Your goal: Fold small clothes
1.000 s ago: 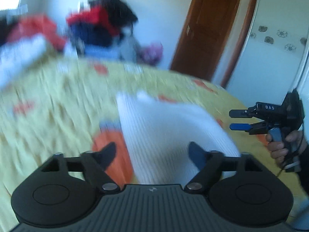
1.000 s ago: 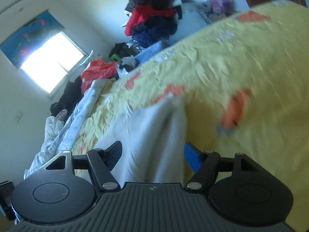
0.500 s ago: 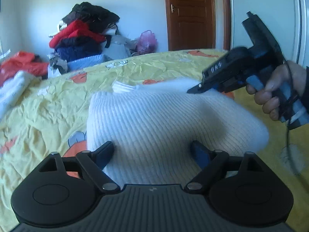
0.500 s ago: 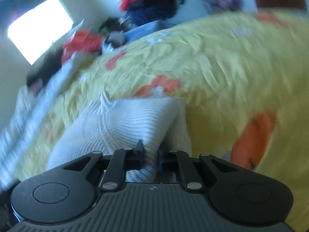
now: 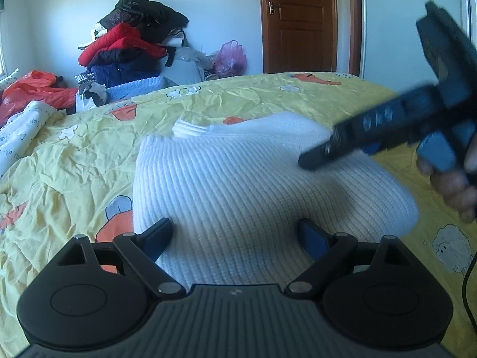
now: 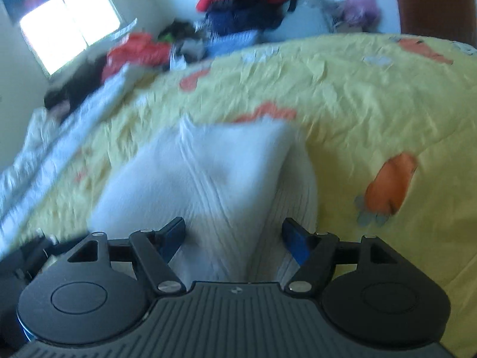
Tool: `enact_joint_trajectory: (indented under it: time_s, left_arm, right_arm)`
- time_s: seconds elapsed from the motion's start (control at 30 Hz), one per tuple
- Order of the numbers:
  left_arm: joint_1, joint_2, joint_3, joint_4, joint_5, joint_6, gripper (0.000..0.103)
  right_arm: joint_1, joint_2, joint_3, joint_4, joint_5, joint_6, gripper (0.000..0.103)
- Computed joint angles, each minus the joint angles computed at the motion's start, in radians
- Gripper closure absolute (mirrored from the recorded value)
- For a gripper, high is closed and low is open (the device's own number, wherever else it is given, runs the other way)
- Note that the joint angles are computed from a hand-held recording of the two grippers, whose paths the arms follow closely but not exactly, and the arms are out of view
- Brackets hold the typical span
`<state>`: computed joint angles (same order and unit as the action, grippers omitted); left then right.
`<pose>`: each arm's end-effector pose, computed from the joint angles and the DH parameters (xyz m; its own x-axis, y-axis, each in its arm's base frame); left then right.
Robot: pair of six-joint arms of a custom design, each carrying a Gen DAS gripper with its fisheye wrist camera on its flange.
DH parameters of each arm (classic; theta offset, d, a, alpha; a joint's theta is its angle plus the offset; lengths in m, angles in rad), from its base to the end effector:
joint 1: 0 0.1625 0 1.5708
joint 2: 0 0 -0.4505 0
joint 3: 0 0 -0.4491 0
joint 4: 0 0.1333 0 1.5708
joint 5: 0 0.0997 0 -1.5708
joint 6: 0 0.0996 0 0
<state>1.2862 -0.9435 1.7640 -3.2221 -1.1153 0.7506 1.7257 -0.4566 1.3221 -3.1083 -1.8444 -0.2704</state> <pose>-0.0277 -0.7253 0.2120 -0.5679 0.3978 -0.7206 0.7886 0.5139 -0.3377 0.2337 -0.8068 0.0062 -0.9095 -0.1895 0.3701 -0.3774 0.7498 -0.5434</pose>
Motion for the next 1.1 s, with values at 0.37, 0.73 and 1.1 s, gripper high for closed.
enact_joint_trajectory:
  time_s: [0.37, 0.73, 1.1]
  left_arm:
    - [-0.018, 0.018, 0.003, -0.033, 0.030, 0.020, 0.010]
    - [0.009, -0.059, 0.064, -0.183, 0.005, 0.133, 0.009]
    - [0.003, -0.036, 0.023, 0.024, -0.043, 0.043, 0.009]
  right_arm:
    - [-0.046, -0.018, 0.037, -0.051, 0.123, -0.020, 0.083]
    - [-0.054, -0.063, 0.067, -0.121, 0.174, 0.147, 0.038]
    - [-0.030, 0.038, -0.150, 0.068, 0.119, 0.077, 0.087]
